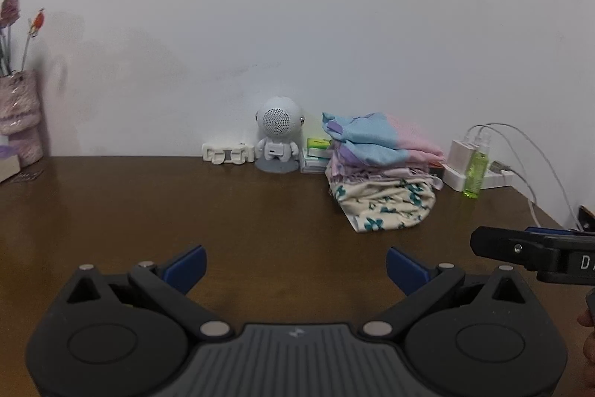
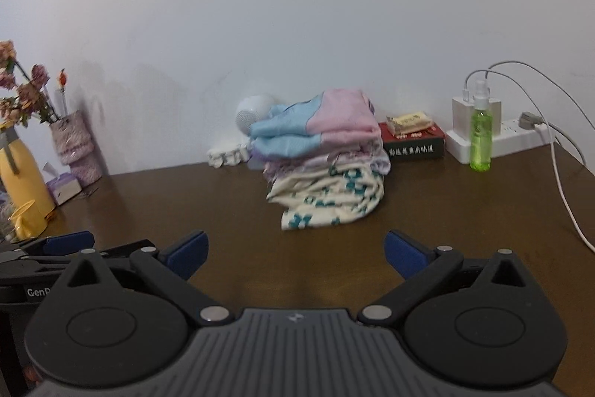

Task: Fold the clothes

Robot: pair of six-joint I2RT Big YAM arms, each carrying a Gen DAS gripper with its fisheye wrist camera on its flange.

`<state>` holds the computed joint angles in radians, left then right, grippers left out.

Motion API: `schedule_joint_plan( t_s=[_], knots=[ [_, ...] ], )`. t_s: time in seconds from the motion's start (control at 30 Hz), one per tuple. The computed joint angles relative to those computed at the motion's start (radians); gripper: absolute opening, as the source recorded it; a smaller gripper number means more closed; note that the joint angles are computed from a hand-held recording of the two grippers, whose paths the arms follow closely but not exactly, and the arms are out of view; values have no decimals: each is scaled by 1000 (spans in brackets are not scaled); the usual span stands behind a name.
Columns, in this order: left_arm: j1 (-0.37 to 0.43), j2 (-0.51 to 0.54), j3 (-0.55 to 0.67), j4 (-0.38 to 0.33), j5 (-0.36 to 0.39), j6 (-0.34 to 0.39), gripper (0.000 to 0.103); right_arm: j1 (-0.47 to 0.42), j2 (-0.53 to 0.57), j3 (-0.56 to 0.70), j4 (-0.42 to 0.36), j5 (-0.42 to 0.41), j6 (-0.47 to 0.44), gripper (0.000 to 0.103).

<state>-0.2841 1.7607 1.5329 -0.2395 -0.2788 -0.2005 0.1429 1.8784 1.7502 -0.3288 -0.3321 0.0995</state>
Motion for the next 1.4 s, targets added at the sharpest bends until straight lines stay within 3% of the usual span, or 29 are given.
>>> schedule_joint_plan(
  t_s=[0.27,0.67,0.93,1.13,1.4],
  knots=[
    [-49,-202,-241,27,-90,-43,103,-2,-182,-229,14,-9,-2,103],
    [-130,-475,-519,-23,-136,-118,103,10,-452,-547,15,44,28,103],
    [-175,-606,-651,-3,-178,-140,103,63,-605,-710,24,107,14,103],
    [-204,-683,-728,39,-206,-115,103,93,-709,-816,64,161,19,103],
    [-217,-735,-770,35,-205,-119,103,107,-767,-869,36,184,32,103]
  ],
)
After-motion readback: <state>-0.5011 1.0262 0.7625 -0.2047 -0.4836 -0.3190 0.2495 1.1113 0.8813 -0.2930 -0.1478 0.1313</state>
